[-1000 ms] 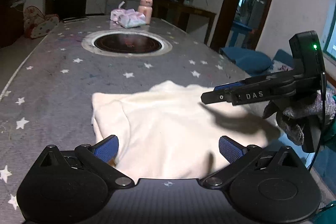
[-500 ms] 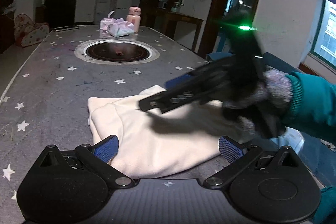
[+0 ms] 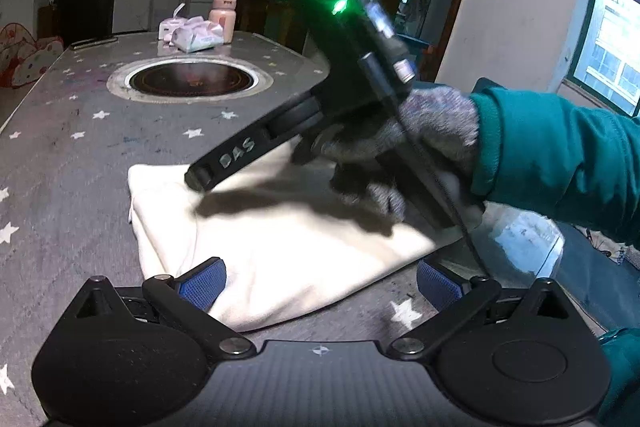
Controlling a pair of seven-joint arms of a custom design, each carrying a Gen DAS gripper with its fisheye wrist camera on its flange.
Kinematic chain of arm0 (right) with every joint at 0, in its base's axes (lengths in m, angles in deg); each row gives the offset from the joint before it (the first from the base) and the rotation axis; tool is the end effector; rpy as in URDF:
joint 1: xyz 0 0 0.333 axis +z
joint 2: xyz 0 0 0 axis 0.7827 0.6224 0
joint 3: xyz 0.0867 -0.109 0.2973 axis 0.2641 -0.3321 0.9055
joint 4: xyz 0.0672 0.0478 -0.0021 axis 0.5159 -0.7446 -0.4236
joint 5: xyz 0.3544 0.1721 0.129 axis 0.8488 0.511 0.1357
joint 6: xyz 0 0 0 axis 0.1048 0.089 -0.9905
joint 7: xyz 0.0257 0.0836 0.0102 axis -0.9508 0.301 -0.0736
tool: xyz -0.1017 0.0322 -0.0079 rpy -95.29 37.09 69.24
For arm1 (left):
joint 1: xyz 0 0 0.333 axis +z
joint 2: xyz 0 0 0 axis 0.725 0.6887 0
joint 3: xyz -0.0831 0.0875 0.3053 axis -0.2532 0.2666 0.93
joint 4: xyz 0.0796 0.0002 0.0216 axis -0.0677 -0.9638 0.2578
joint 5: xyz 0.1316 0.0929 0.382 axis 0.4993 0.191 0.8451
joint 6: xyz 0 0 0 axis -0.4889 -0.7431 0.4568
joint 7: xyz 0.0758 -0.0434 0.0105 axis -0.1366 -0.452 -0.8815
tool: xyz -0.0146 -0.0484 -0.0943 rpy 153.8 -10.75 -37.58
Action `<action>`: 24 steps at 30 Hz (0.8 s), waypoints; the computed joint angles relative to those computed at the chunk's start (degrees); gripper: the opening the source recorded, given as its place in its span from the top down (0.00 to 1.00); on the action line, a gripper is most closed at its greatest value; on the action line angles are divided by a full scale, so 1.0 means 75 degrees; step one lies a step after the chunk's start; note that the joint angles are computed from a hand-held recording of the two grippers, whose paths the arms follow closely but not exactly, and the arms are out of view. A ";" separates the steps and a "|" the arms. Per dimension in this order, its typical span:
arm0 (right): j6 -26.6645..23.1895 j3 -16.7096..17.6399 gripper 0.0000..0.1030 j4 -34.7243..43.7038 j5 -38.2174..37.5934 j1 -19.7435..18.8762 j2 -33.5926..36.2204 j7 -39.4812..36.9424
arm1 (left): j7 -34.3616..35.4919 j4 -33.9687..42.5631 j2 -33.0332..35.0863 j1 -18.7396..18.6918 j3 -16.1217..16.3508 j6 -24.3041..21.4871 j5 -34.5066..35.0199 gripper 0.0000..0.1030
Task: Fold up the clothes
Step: 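Press the folded sweatshirt flat with the right gripper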
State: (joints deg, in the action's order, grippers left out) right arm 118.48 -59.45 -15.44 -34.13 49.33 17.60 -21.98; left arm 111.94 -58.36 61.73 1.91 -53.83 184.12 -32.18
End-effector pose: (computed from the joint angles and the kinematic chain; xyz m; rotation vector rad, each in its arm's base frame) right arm 0.7084 0.2284 0.2513 -2.2992 0.7947 -0.3055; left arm 0.4936 -0.4540 0.2447 -1.6402 1.8867 -1.1413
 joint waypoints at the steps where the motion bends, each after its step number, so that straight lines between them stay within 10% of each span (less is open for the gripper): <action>1: 0.0047 0.0072 0.00 -0.0032 0.0028 -0.0062 -0.0017 -0.0072 | 0.0175 0.0063 0.0013 -0.0093 0.0092 -0.0057 -0.0248 0.00; 9: 0.0476 0.1805 0.00 -0.0880 0.1259 -0.1793 -0.0352 -0.1939 | 0.1376 0.0418 0.0155 -0.0095 -0.0037 -0.0004 -0.1094 0.00; 24: 0.0811 0.2652 0.00 -0.2415 0.2837 -0.3148 -0.0999 -0.5064 | -0.1386 -0.0956 -0.0551 0.0584 -0.0230 -0.0400 0.1568 0.00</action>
